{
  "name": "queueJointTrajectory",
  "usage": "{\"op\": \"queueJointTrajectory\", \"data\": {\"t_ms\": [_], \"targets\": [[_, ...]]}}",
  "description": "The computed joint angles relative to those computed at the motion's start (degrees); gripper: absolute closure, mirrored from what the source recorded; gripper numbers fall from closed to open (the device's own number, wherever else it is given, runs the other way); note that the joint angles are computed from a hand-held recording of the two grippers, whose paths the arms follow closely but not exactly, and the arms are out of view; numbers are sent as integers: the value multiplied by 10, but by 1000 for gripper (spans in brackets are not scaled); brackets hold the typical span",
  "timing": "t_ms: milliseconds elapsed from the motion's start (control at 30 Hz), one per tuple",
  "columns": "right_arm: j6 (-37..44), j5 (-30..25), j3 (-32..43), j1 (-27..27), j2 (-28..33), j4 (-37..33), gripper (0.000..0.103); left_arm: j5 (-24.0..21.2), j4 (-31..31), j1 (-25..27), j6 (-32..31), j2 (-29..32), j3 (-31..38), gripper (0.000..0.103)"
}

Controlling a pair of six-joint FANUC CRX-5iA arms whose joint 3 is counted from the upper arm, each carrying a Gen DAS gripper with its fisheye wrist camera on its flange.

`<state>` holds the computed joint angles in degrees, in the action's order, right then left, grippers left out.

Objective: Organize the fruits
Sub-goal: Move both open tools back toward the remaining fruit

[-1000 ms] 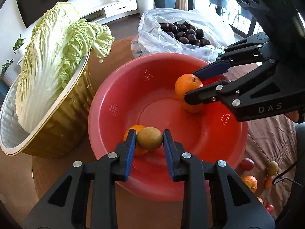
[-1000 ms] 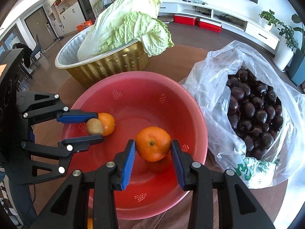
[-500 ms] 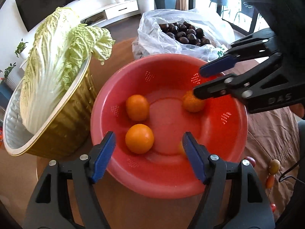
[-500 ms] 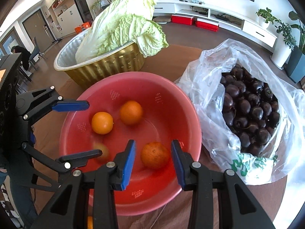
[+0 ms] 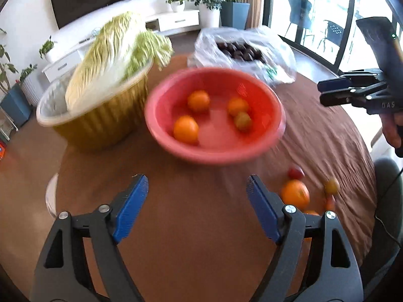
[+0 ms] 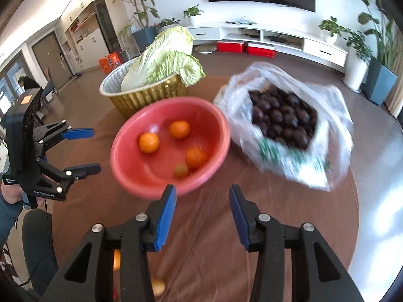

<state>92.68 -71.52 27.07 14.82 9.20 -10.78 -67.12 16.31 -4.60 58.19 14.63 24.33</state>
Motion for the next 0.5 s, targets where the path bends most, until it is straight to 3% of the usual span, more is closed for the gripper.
{"op": "queueJointTrajectory", "data": {"t_ms": [233, 500], "targets": [[-30, 40, -147, 28, -110, 2, 56, 14, 8, -16, -43, -88, -133, 24], [-22, 33, -206, 62, -155, -11, 56, 26, 13, -21, -80, -105, -163, 24]]}}
